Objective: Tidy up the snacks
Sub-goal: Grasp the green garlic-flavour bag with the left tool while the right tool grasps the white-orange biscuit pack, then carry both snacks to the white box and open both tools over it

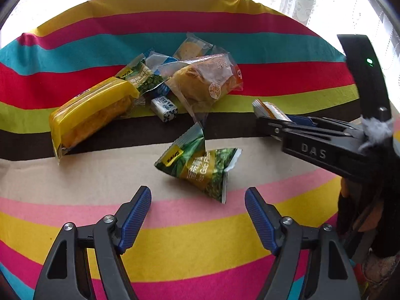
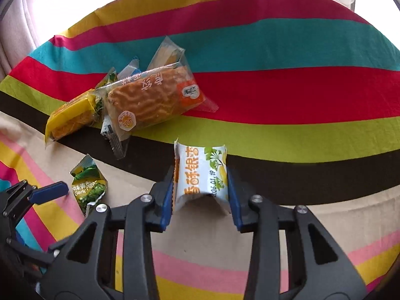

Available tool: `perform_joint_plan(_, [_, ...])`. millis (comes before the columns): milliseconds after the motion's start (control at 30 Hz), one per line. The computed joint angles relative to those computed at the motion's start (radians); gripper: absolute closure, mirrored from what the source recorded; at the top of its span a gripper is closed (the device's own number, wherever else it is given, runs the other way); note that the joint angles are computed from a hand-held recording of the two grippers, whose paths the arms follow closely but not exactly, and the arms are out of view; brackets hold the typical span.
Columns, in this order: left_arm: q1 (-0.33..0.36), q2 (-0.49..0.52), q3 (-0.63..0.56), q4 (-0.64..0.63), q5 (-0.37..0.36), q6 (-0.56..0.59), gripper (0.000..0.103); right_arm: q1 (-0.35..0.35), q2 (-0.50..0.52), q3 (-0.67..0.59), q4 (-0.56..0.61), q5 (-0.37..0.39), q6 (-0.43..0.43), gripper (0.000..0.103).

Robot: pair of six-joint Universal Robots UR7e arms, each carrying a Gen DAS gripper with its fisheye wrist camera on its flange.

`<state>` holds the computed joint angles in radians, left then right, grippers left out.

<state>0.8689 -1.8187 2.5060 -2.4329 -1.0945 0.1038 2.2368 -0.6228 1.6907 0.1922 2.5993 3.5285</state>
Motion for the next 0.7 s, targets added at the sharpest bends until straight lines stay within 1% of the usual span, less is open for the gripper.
perform_joint_plan(33, [-0.001, 0.025, -0.003, -0.026, 0.003, 0.011, 0.025, 0.008, -0.026, 0.037, -0.036, 0.009, -0.003, 0.062])
perform_joint_plan(133, [0.0, 0.096, -0.014, -0.098, 0.005, 0.05, 0.025, 0.035, -0.078, 0.116, -0.073, 0.04, 0.048, 0.062])
perform_joint_plan(200, [0.0, 0.137, -0.019, -0.125, 0.018, 0.068, 0.024, 0.051, -0.102, 0.155, -0.072, 0.049, 0.098, 0.062])
perform_joint_plan(267, [-0.013, 0.146, -0.008, -0.146, 0.027, 0.097, 0.026, 0.071, -0.114, 0.182, -0.06, 0.063, 0.158, 0.062])
perform_joint_plan(300, [-0.018, 0.135, 0.001, -0.151, 0.015, 0.111, 0.045, 0.083, -0.116, 0.191, -0.046, 0.068, 0.193, 0.062])
perform_joint_plan(333, [-0.03, 0.122, 0.012, -0.151, 0.021, 0.116, 0.066, 0.095, -0.115, 0.197, -0.034, 0.073, 0.226, 0.062])
perform_joint_plan(400, [-0.043, 0.093, 0.02, -0.112, 0.015, 0.096, 0.066, 0.118, -0.116, 0.214, -0.009, 0.085, 0.291, 0.062])
perform_joint_plan(567, [-0.07, 0.014, 0.046, -0.031, 0.007, 0.036, 0.066, 0.152, -0.08, 0.212, 0.043, 0.077, 0.411, 0.062])
perform_joint_plan(700, [-0.098, -0.06, 0.06, 0.063, -0.002, -0.009, 0.066, 0.19, -0.05, 0.206, 0.105, 0.07, 0.523, 0.062])
